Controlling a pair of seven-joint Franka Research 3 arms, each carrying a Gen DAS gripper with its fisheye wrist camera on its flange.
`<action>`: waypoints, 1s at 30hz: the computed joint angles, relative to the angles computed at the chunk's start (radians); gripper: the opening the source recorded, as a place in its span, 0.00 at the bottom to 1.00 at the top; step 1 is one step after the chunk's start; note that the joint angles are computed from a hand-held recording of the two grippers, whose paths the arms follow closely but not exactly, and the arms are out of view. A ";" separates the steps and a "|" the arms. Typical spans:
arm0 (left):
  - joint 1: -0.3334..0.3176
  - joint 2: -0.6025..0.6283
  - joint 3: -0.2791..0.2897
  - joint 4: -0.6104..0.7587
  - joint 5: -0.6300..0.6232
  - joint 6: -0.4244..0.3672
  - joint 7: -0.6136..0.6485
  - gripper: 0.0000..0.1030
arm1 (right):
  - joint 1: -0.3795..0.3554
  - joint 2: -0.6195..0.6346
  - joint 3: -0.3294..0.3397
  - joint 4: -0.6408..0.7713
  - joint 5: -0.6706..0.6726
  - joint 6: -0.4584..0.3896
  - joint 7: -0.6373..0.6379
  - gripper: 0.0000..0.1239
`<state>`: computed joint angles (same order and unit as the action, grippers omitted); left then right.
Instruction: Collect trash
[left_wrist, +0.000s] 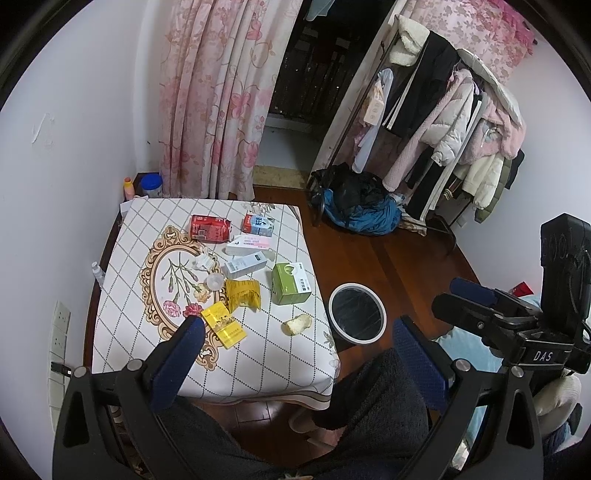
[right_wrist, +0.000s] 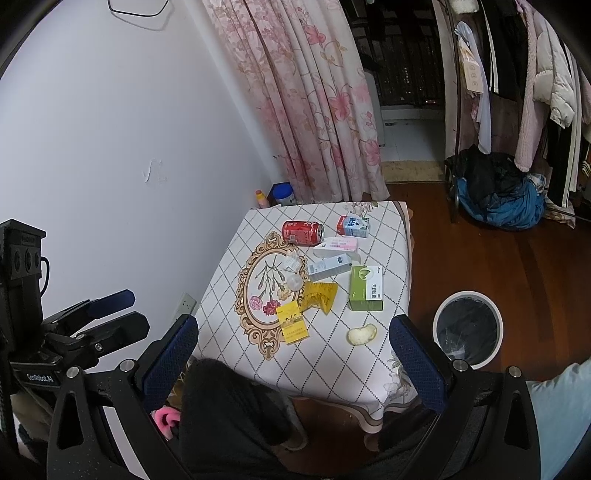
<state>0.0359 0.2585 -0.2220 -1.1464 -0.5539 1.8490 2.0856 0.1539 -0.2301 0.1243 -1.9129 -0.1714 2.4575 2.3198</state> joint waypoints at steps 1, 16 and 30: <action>0.000 0.000 0.000 0.000 0.001 0.000 0.000 1.00 | 0.000 0.000 -0.001 0.000 0.001 0.001 0.000 0.83; -0.001 -0.007 0.001 -0.011 -0.002 0.006 0.001 1.00 | -0.002 -0.002 -0.002 -0.001 0.003 0.003 -0.005 0.83; -0.157 0.141 0.055 0.009 0.470 0.293 -0.319 1.00 | -0.025 0.107 -0.024 0.062 -0.048 -0.015 0.090 0.83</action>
<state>-0.1207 0.3996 -0.1667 -1.1375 -0.0835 2.1421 1.7661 0.1291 -0.1233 0.0998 -1.8509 -0.2194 2.4425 2.4098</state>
